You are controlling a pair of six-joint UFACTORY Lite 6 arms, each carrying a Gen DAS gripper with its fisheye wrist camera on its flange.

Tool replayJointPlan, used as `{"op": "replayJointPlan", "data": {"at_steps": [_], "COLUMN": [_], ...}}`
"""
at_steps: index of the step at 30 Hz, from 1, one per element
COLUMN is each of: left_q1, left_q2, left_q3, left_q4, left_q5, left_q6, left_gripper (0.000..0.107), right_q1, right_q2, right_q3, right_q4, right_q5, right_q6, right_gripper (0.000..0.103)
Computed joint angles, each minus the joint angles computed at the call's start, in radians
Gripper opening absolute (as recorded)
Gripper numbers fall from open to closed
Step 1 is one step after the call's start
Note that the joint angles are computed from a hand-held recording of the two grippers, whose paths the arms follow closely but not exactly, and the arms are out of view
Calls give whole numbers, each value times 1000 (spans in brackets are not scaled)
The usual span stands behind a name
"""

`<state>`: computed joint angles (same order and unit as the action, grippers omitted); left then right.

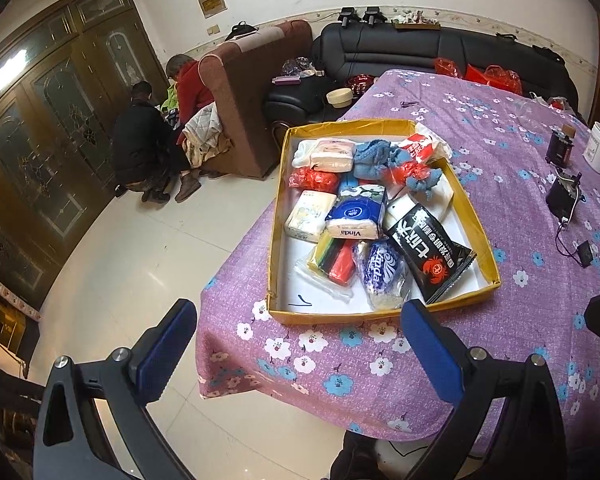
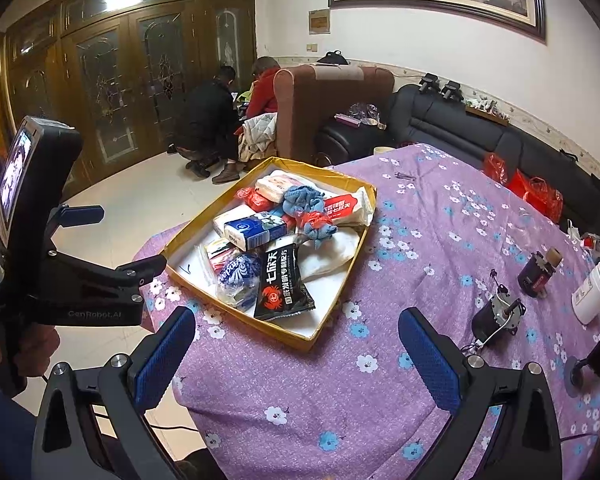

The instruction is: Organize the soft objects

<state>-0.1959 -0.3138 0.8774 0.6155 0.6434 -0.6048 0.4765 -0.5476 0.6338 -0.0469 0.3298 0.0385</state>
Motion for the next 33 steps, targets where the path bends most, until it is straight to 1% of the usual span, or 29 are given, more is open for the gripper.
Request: {"op": "replayJointPlan", "data": {"at_steps": [28, 33], "left_q1": [41, 77], "left_q2": [46, 54], "left_q3": [12, 20], "left_q4": [-29, -106], "left_q5": [-42, -56], "left_q6": [42, 116], "left_gripper": [102, 102], "right_q1": [-3, -1], "right_q2": [5, 6], "right_q3": [2, 4], "right_q4": [-27, -32], "right_q5": [0, 1], "right_q6": [44, 49], "right_gripper": [103, 103]}}
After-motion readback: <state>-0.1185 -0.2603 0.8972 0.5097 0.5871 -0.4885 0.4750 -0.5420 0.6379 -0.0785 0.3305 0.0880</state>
